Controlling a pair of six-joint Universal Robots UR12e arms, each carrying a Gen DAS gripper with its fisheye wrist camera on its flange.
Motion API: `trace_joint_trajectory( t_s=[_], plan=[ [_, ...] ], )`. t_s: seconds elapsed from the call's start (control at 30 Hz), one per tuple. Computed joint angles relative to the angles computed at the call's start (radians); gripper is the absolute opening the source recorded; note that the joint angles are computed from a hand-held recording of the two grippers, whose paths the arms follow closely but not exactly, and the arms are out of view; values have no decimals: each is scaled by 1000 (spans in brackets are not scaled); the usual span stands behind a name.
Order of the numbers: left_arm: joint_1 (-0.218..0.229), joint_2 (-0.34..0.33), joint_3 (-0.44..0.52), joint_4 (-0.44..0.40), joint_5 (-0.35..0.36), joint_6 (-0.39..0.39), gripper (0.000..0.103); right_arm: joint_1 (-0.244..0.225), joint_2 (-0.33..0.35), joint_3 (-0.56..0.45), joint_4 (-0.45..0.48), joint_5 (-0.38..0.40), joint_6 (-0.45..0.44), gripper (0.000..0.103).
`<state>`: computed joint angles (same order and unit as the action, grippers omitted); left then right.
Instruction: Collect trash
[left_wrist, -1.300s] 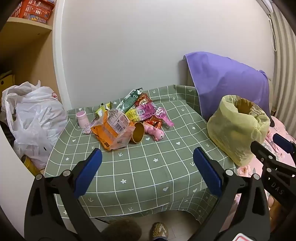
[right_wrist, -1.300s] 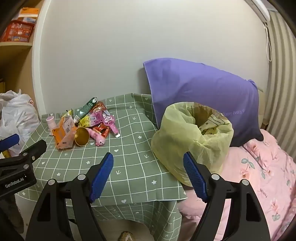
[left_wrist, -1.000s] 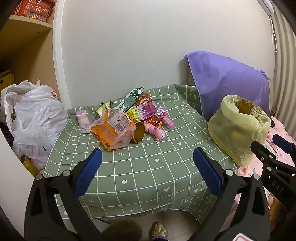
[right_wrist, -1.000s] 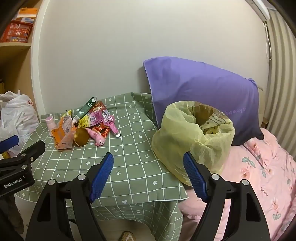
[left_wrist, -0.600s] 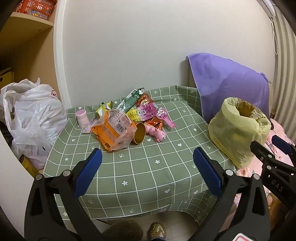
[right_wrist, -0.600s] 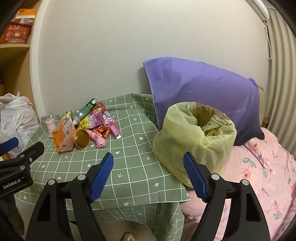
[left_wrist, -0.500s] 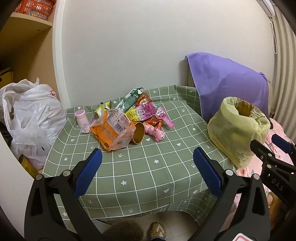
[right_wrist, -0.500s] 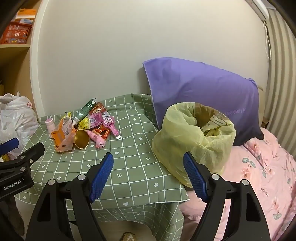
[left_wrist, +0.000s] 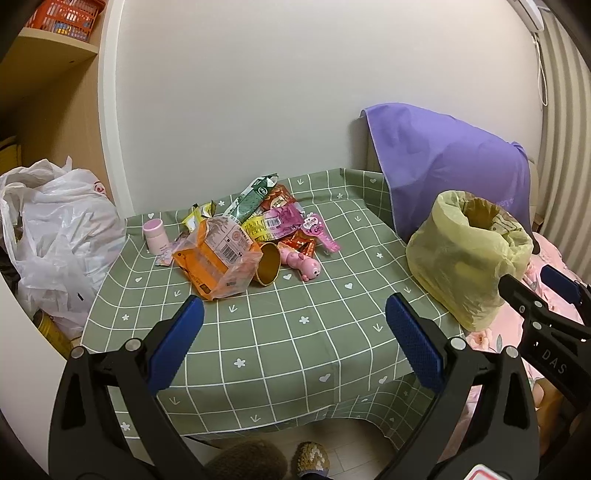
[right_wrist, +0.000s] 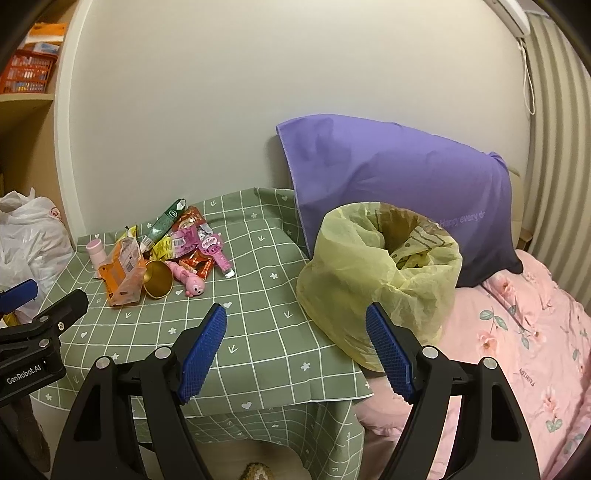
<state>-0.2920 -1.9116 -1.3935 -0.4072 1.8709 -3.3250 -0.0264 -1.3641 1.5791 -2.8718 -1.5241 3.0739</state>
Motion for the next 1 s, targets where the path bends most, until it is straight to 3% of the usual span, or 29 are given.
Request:
trace_joint_trajectory(
  t_s=[1.0],
  plan=[
    [2, 5, -1, -2, -5, -4, 94, 0, 0, -8, 14, 2, 1, 74]
  ],
)
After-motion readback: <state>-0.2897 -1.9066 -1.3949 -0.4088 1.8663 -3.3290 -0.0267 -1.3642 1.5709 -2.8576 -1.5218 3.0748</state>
